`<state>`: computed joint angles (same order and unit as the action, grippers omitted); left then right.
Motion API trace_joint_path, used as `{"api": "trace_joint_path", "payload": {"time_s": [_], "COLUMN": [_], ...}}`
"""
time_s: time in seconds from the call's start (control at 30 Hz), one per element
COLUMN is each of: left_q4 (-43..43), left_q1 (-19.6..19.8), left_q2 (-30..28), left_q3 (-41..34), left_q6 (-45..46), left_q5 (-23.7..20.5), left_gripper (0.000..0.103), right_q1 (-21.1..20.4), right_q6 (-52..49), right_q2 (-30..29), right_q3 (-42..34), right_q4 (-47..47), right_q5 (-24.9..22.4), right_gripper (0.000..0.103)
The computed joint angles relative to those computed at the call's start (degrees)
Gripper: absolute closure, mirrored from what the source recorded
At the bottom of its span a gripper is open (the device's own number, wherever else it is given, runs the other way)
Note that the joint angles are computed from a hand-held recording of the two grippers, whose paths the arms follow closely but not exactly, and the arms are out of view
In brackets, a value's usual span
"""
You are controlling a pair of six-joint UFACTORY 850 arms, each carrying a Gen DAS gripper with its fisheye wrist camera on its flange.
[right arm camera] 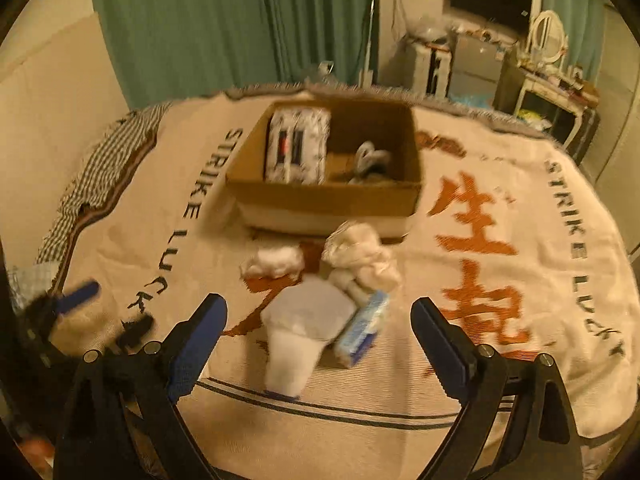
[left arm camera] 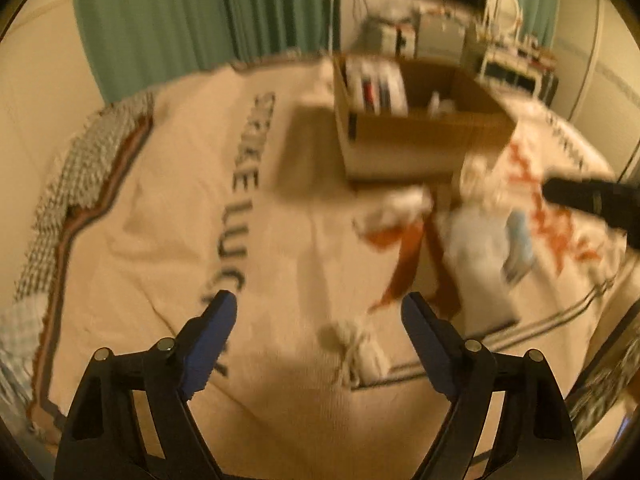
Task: Organize soft objects
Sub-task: 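Grasp a small white cloth with the left tool while the right tool grasps the white sock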
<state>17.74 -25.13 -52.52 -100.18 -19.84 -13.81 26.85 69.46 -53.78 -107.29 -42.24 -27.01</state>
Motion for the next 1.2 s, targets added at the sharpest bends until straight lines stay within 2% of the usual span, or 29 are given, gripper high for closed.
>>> {"api": "trace_joint_path", "payload": {"time_s": [0.07, 0.13, 0.23, 0.3, 0.37, 0.4, 0.43, 0.5, 0.57, 0.73, 0.87, 0.97, 1.0, 1.03, 1.1, 1.13, 1.2], "left_q4": [-6.40, -14.62, -22.42, -25.35, -23.66, -23.56, -24.52, -29.00, -32.90, -33.80, -33.26, -34.77, -35.60, -36.50, -36.77, -36.87, -38.22], "left_q1": [0.18, 0.50, 0.54, 0.29, 0.00, -0.03, 0.14, 0.93, 1.81, 2.84, 2.81, 2.97, 3.02, 2.99, 2.84, 2.72, 2.53], "left_q2": [-1.64, -2.62, -3.53, -4.98, -6.98, -7.80, -8.41, -8.94, -9.15, -8.87, -9.11, -9.26, -9.36, -9.04, -9.07, -8.71, -7.67], "left_q3": [-1.52, -2.18, -2.39, -3.72, -6.24, -7.30, -8.20, -9.41, -10.38, -11.63, -13.01, -13.87, -14.17, -13.87, -14.47, -14.19, -13.18], "left_q6": [6.35, 14.19, 22.74, 26.97, 27.00, 27.62, 28.77, 31.93, 34.51, 34.47, 35.54, 37.37, 38.12, 39.03, 39.57, 39.86, 41.59], "left_q5": [-2.12, -2.96, -3.31, -4.77, -7.24, -8.07, -8.78, -9.54, -9.59, -7.37, -6.81, -7.11, -7.28, -7.22, -7.95, -7.93, -7.44], "left_gripper": [0.032, 0.032, 0.033, 0.045, 0.053, 0.063, 0.065, 0.077, 0.078, 0.078, 0.078, 0.078, 0.078, 0.078, 0.078, 0.078, 0.078], "right_q1": [-0.28, -0.64, -0.99, -1.14, -1.26, -1.26, -1.25, -1.27, -1.31, -1.40, -1.18, -1.38, -1.45, -1.49, -1.56, -1.79, -2.05], "right_q6": [-3.56, -5.74, -10.13, -13.03, -15.48, -16.39, -17.37, -19.52, -20.35, -24.84, -26.99, -26.58, -26.30, -25.58, -22.88, -21.48, -20.25], "right_q2": [-2.62, -4.68, -8.35, -10.79, -12.71, -13.66, -14.67, -16.62, -17.99, -22.73, -29.17, -30.97, -30.99, -30.24, -27.19, -24.03, -19.84], "right_q3": [-3.17, -5.60, -10.48, -13.82, -16.52, -17.88, -19.35, -22.21, -24.27, -31.49, -42.03, -44.82, -44.64, -43.05, -37.31, -31.84, -25.13], "right_q4": [3.84, 6.64, 10.91, 13.56, 15.87, 16.62, 17.35, 19.10, 19.79, 23.76, 24.25, 24.22, 23.97, 23.31, 21.16, 21.11, 21.24], "right_q5": [-0.51, -0.82, -2.79, -4.18, -5.24, -5.96, -6.74, -8.26, -9.49, -13.53, -21.16, -24.25, -24.76, -24.68, -23.05, -19.71, -14.98], "right_gripper": [0.009, 0.009, 0.009, 0.010, 0.010, 0.010, 0.011, 0.011, 0.011, 0.011, 0.011, 0.013, 0.021, 0.033, 0.048, 0.054, 0.059]}}
